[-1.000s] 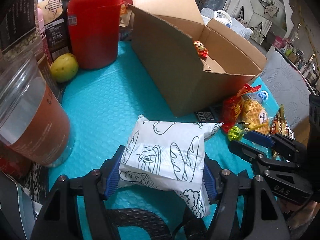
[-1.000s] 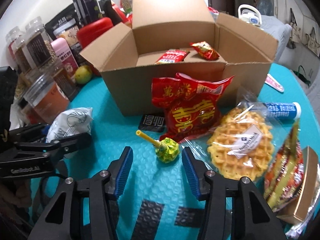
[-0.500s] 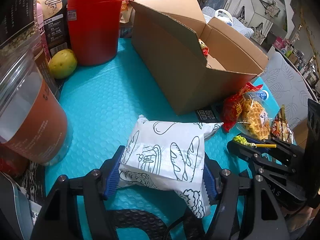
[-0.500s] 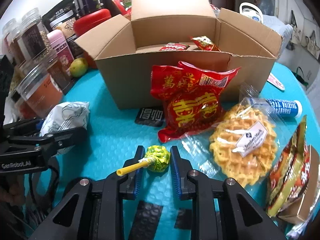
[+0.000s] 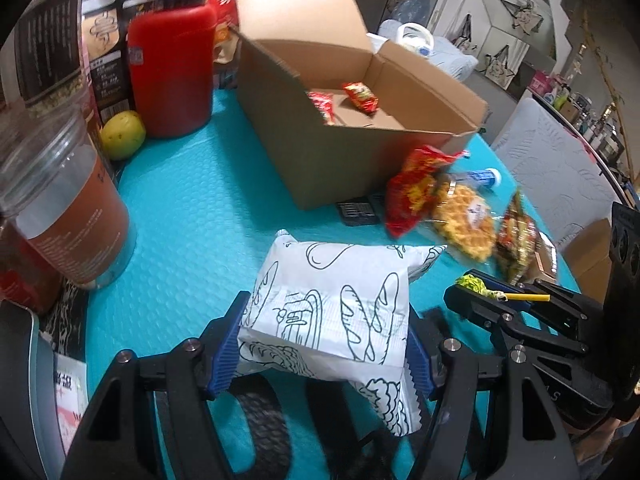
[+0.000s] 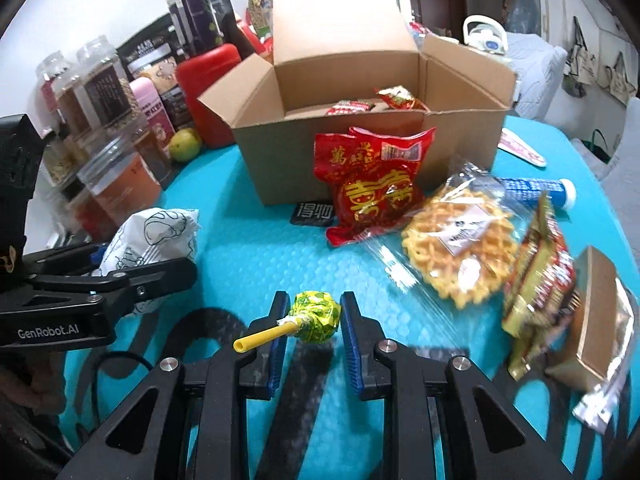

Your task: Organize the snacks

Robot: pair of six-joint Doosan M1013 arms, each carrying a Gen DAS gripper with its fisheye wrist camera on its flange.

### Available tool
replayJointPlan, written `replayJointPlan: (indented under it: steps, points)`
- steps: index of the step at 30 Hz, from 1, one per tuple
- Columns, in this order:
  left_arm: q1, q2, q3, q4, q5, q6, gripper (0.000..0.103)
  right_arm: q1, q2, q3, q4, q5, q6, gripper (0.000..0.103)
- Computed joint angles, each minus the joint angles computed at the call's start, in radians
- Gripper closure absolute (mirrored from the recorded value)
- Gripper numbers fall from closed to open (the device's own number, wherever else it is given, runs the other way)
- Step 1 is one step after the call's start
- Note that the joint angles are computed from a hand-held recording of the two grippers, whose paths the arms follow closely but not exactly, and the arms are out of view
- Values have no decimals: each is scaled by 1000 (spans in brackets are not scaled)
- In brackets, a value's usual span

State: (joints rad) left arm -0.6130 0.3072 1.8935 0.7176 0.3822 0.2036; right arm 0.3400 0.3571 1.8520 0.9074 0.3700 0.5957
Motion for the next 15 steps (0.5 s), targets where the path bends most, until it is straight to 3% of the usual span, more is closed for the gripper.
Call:
replayJointPlan:
  steps: [15]
  points:
    - [-96, -64, 0, 229, 28, -193, 35, -47, -152, 136, 378, 1, -371, 78]
